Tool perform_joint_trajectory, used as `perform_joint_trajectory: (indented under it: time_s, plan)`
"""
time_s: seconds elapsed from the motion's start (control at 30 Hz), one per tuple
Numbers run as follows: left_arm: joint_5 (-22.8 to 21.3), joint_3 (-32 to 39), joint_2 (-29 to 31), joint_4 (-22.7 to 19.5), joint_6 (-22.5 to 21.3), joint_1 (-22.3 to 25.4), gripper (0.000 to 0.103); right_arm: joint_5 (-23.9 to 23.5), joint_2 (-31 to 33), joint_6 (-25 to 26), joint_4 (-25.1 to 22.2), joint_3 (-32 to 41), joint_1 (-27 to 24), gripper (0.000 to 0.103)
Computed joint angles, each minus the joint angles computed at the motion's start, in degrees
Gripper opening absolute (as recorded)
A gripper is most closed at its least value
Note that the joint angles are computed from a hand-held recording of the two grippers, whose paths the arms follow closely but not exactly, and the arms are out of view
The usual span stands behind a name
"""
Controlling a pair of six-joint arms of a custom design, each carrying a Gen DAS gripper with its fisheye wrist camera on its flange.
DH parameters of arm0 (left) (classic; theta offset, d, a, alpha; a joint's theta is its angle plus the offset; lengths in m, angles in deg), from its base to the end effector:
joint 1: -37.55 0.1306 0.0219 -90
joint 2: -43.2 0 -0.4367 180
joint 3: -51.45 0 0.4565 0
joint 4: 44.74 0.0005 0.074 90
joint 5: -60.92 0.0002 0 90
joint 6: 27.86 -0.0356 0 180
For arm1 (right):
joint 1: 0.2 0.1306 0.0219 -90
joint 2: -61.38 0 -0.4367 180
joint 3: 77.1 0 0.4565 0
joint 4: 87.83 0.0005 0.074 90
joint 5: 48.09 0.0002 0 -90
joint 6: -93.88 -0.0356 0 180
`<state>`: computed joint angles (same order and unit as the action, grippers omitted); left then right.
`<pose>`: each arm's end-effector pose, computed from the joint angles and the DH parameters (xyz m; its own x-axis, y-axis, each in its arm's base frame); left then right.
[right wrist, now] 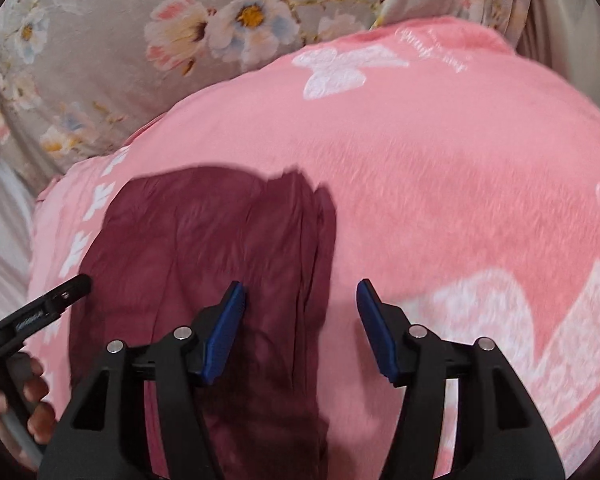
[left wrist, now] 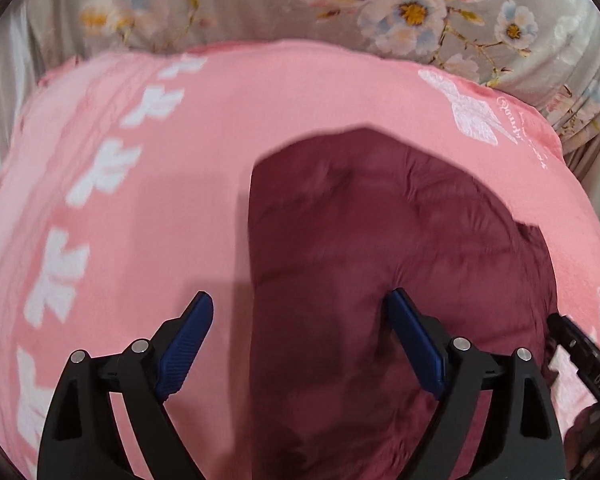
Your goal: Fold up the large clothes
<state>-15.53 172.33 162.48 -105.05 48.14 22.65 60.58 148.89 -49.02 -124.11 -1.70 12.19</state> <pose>0.7206 -0.2009 0.4313 -0.7124 0.4329 -0.5524 0.5564 0.8281 -0.0686 0.5111 0.1001 0.3904 -0.4370 0.6776 -0.5915 0.5851 0.7136 0.3853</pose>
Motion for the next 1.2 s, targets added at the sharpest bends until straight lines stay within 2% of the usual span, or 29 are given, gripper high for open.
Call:
perform_joint_trajectory:
  time_s: [0.07,0.17,0.2,0.27,0.4,0.5,0.57,0.63,0.67,0.73,0.77,0.83,0.9,1.07,1.2]
  plan:
    - [3.7,0.4,0.6,-3.9,1.6,1.1,0.087,-0.8,-0.5,-1.4,0.2,-1.1,0.8,0.06]
    - [7.5,0.1,1.0,-7.1,3.7,2.0,0.087,-3.2,-1.3,-4.7,2.3,-2.8,1.6,0.061]
    - [8.9,-0.2,1.0,-8.1,4.0,2.2,0.087,-6.6,-1.6,-6.4,4.9,-3.9,1.3,0.062]
    - [10.8,-0.6,1.1,-9.4,4.0,2.3,0.088,-9.9,-1.7,-8.6,8.3,-5.1,1.1,0.062]
    - [10.3,-3.2,-0.2,-6.6,4.7,1.6,0.093,-10.2,-1.4,-10.7,9.9,-5.5,0.9,0.067]
    - [10.9,-2.8,0.3,-6.6,6.0,1.5,0.096,-11.1,-0.9,-11.2,10.9,-5.2,0.4,0.067]
    - [10.9,-2.7,0.3,-6.6,6.4,1.4,0.093,-11.6,-0.8,-11.2,12.0,-5.4,0.3,0.061]
    - [9.8,-3.4,-0.6,-5.9,5.4,1.0,0.084,-13.1,-0.5,-11.6,13.4,-5.4,0.1,0.047]
    - [9.0,-3.9,-1.2,-5.4,4.8,0.7,0.081,-12.7,-0.5,-11.2,12.8,-5.1,0.3,0.042]
    - [7.1,-5.6,-3.1,-3.4,3.3,0.3,0.066,-10.0,-0.8,-8.3,10.0,-3.7,1.2,0.022]
    - [6.5,-6.0,-3.7,-2.8,2.5,0.2,0.061,-8.5,-0.8,-6.7,8.3,-2.7,1.7,0.019]
    - [6.1,-7.1,-5.3,-1.1,1.1,0.1,0.043,-5.3,-0.7,-5.0,5.7,-0.9,2.8,0.013]
    - [6.8,-7.8,-6.7,0.2,0.2,0.1,0.033,-2.0,-0.6,-3.4,3.6,0.8,3.9,0.012]
    - [7.3,-10.6,-11.3,5.5,-2.6,-0.2,0.028,4.8,-1.0,0.2,1.7,3.9,6.3,0.011]
    - [8.2,-11.7,-13.6,9.7,-2.9,0.1,0.028,9.0,-1.4,4.2,3.5,5.9,7.4,0.01]
